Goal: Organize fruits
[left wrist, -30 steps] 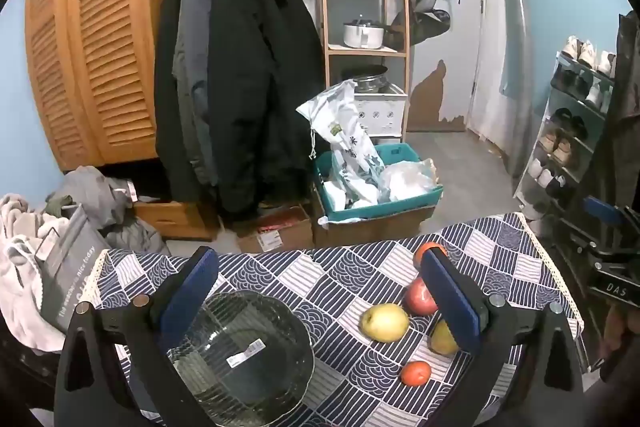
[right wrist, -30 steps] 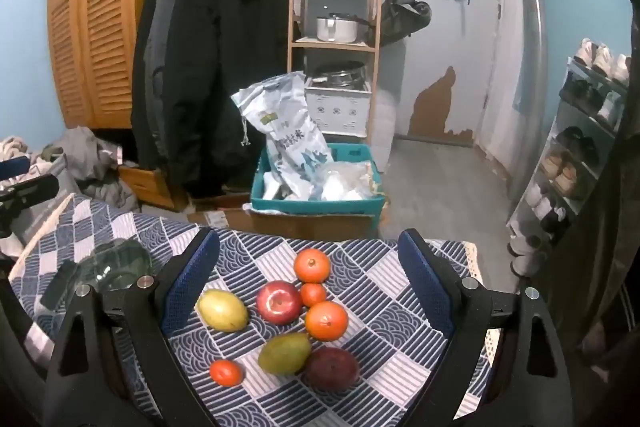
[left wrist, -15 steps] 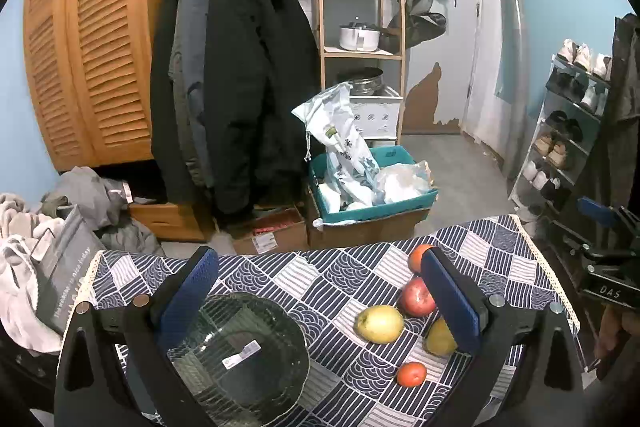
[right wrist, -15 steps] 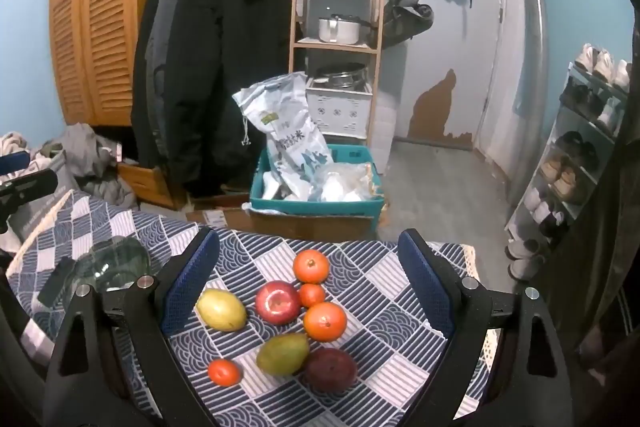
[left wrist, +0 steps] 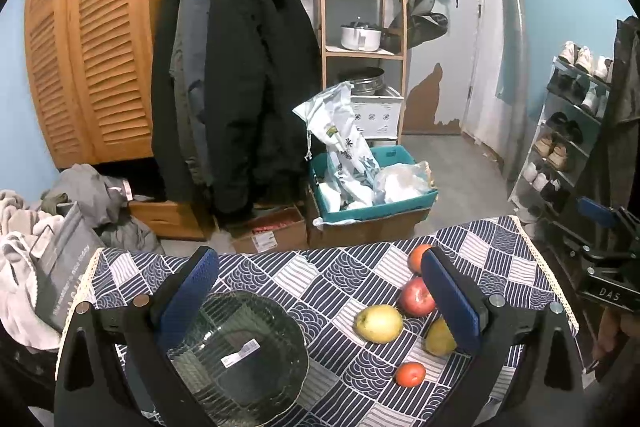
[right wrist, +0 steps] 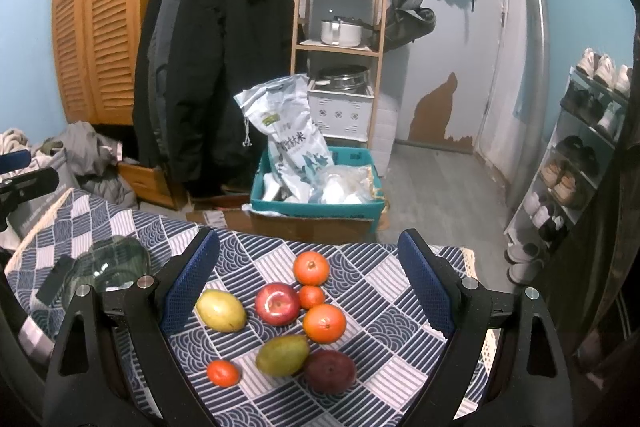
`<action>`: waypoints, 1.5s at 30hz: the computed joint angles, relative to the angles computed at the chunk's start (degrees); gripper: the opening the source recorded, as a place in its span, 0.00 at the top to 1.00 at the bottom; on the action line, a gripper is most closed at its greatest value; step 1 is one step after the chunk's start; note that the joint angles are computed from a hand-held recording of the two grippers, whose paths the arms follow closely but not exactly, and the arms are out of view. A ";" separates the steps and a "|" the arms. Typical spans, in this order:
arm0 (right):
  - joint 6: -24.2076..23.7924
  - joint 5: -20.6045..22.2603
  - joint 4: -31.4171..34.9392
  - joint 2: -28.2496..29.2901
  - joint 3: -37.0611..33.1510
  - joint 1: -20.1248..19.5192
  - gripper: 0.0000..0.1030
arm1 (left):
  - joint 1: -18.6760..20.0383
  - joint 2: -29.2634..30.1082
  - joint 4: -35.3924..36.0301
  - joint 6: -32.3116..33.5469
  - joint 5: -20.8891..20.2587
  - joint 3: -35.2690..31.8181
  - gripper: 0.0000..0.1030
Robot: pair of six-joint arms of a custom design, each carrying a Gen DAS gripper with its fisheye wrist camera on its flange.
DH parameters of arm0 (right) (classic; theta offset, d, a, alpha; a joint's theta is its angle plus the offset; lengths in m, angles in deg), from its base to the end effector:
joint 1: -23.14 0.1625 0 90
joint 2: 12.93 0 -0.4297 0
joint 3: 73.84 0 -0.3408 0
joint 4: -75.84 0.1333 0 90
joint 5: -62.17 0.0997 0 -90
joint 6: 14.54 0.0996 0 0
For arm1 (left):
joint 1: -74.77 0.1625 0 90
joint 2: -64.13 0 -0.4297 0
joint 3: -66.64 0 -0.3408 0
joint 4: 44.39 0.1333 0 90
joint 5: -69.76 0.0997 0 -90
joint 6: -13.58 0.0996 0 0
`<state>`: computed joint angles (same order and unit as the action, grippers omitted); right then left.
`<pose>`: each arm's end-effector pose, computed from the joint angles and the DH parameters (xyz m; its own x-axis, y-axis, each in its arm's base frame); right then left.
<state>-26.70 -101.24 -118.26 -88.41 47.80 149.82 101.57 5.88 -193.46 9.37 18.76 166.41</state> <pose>0.2817 -0.3149 0.4021 -0.6313 0.3804 0.6758 -0.4604 0.5174 -0.7213 -0.4469 -0.4453 0.2582 -0.5809 0.5749 -0.5763 0.8106 0.4734 -0.3448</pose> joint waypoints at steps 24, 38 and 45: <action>-1.27 0.10 -1.48 0.08 0.51 -0.24 0.13 | -0.21 0.34 1.32 -0.98 1.25 -0.37 0.01; -1.39 0.01 -1.48 0.17 0.43 -0.17 0.13 | -0.09 0.20 1.61 -1.01 0.29 -0.38 0.01; -1.35 -0.03 -1.40 0.21 0.41 -0.15 0.13 | -0.22 0.19 1.62 -1.38 0.23 -0.13 0.01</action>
